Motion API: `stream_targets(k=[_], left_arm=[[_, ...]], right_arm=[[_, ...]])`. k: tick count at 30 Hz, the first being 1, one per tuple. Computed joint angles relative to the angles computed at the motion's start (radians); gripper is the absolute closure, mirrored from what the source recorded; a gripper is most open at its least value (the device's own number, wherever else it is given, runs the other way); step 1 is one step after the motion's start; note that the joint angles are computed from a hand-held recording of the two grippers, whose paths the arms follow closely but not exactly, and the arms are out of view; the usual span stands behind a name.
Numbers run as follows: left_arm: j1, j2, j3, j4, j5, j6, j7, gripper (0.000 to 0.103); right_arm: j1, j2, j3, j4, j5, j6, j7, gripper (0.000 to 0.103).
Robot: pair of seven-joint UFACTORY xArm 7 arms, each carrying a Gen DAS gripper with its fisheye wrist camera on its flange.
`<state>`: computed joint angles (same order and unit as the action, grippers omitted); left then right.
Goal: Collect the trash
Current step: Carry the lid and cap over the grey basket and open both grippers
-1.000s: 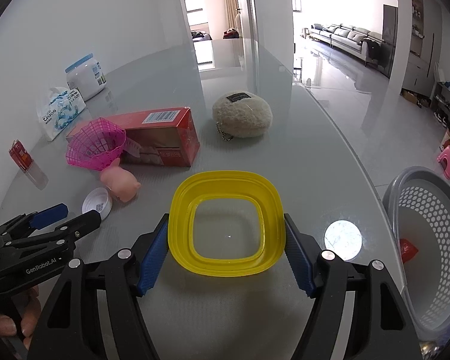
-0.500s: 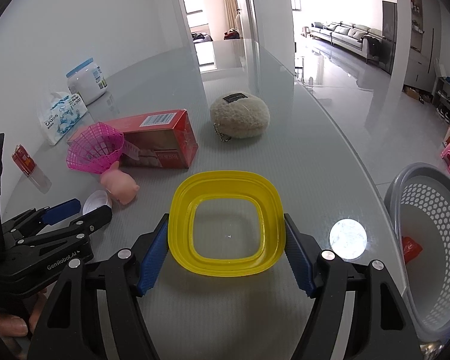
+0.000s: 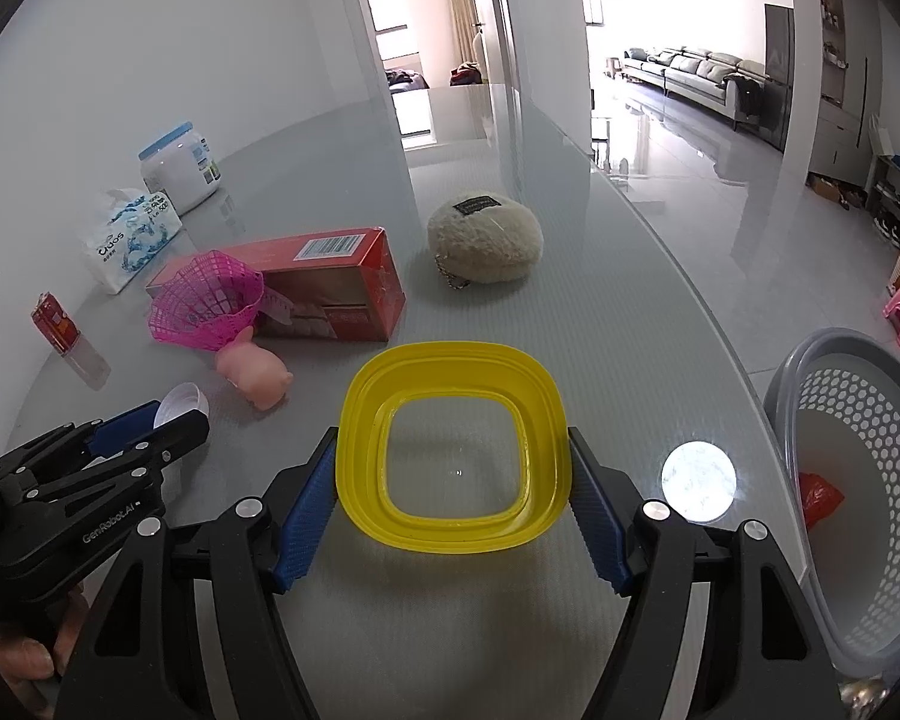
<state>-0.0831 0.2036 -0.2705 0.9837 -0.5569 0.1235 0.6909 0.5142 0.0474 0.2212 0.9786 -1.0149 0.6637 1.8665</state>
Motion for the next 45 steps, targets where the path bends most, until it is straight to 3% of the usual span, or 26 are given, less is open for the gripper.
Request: stream_targets(k=[8, 16, 20, 33, 39, 45], left_arm=[[0.01, -0.087, -0.036, -0.068, -0.169, -0.031, 0.149, 0.064], [-0.076, -0.185, 0.004, -0.13, -0.371, -0.03, 0.318, 0.064], [-0.135, -0.227, 0.041, -0.154, -0.424, -0.017, 0.359, 0.064], [-0.338, -0.311, 0.144, -0.202, -0.492, 0.017, 0.431, 0.064], [-0.398, -0.311, 0.135, -0.193, -0.521, 0.031, 0.473, 0.064], [-0.431, -0.282, 0.096, -0.173, -0.482, 0.043, 0.447, 0.064]], right_arm=[[0.013, -0.048, 0.027, -0.014, -0.005, 0.054, 0.015, 0.034], [0.015, -0.121, 0.076, -0.055, 0.005, 0.118, 0.045, 0.034], [0.011, -0.166, 0.103, -0.08, 0.012, 0.152, 0.062, 0.034], [-0.022, -0.375, 0.21, -0.231, 0.11, 0.261, 0.125, 0.034], [-0.04, -0.501, 0.261, -0.318, 0.206, 0.321, 0.14, 0.034], [-0.047, -0.644, 0.301, -0.411, 0.324, 0.387, 0.13, 0.034]])
